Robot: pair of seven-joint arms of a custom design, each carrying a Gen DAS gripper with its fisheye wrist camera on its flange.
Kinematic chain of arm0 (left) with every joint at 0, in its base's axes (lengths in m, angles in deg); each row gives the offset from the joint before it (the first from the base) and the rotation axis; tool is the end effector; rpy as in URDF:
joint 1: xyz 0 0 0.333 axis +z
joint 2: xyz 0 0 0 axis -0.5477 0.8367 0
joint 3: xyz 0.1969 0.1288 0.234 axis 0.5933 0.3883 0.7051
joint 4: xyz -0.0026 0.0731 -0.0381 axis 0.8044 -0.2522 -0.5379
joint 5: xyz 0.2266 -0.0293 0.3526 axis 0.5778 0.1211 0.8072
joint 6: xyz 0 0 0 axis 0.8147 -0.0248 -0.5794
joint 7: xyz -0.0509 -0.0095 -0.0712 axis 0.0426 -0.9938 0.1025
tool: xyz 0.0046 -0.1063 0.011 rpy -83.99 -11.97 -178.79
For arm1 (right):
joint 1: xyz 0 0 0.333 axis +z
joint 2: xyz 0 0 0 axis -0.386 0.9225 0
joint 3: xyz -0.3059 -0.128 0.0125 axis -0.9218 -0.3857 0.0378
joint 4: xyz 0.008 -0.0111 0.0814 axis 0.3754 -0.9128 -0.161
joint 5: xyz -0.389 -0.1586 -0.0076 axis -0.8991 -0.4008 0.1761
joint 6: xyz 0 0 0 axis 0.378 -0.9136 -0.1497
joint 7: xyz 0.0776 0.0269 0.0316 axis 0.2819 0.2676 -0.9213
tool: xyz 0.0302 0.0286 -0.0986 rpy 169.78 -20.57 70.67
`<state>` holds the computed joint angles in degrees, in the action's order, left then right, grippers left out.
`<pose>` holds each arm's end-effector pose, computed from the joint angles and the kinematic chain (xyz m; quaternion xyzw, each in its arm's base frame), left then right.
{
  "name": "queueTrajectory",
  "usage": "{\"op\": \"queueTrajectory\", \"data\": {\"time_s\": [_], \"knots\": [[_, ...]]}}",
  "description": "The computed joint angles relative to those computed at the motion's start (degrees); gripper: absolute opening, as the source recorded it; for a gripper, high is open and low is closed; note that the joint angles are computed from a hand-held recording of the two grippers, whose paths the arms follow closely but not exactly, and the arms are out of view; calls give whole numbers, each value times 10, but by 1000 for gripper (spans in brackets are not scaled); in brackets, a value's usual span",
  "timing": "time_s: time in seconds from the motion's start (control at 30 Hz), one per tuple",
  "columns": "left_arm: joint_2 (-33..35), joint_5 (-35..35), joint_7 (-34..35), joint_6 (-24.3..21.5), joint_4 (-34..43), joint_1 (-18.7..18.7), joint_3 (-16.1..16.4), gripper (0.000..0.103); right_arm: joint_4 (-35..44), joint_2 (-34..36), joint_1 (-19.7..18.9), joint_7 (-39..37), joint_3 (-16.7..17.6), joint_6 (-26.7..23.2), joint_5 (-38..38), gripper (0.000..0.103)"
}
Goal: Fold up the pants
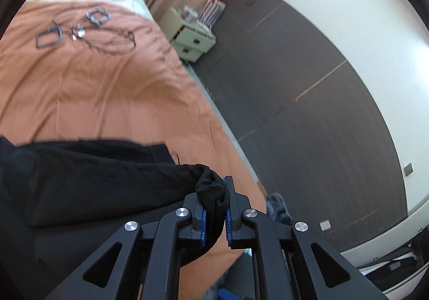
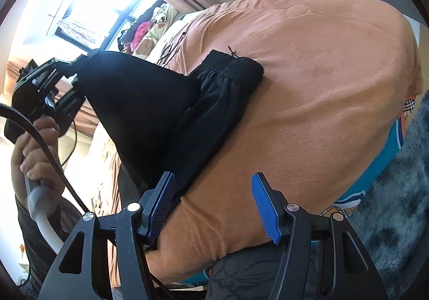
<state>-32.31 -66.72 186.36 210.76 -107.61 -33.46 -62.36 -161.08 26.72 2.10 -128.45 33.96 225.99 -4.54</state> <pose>0.6700 -0.1795 0.5662 0.5097 -0.7289 0.4310 0.1522 0.2028 0.2480 0.5101 -0.3581 0.7885 -0.0111 0.5000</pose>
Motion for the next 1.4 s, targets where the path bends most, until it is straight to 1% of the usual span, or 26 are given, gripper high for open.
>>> {"op": "queueTrajectory", "data": {"time_s": [0.03, 0.07, 0.1, 0.13, 0.2, 0.23, 0.33, 0.47, 0.6, 0.67, 0.7, 0.87, 0.93, 1.0, 1.13, 1.2, 1.4], "knots": [[-1, 1, 0, -11, -4, 1, -1, 28, 1, 1, 0, -2, -3, 0, -1, 58], [-2, 0, 2, -26, -8, 3, 0, 35, 3, 3, -2, -5, -5, 0, -1, 58], [-4, -4, 4, -33, -13, 5, 1, 51, 4, 2, -2, -7, -6, 0, -2, 58], [-11, -9, 9, -35, -23, 7, 2, 59, 6, 8, -4, -12, -10, 5, -3, 58], [-28, -26, 23, -40, -45, 14, 8, 67, 9, 14, -10, -12, -6, 15, -3, 58], [-32, -31, 24, -49, -48, 17, 12, 69, 10, 18, -12, -13, -5, 23, -2, 58], [-49, -45, 34, -59, -65, 26, 27, 69, 11, 34, -18, -18, -4, 53, -1, 58], [-79, -40, 50, -30, -97, 36, 49, 69, 11, 56, -28, -32, -7, 84, 3, 58], [-102, -38, 60, -5, -129, 50, 73, 69, 17, 89, -44, -60, -18, 120, 7, 58], [-108, -33, 56, 7, -143, 58, 84, 69, 22, 107, -54, -76, -23, 148, 10, 58], [-110, -32, 55, 11, -149, 64, 90, 70, 28, 119, -62, -80, -17, 157, 14, 58], [-117, -18, 48, 38, -178, 83, 107, 69, 57, 176, -83, -126, -21, 183, 25, 58], [-118, -17, 46, 37, -186, 93, 113, 69, 67, 201, -90, -143, -23, 194, 32, 58], [-119, -13, 38, 40, -196, 102, 120, 70, 75, 224, -98, -159, -25, 202, 40, 58], [-123, 3, 28, 58, -219, 118, 129, 69, 92, 266, -98, -190, -41, 220, 58, 58], [-122, 4, 21, 60, -228, 126, 134, 69, 106, 281, -105, -203, -36, 211, 66, 58], [-118, 19, -1, 77, -247, 145, 141, 69, 141, 323, -107, -227, -45, 190, 83, 58]]}}
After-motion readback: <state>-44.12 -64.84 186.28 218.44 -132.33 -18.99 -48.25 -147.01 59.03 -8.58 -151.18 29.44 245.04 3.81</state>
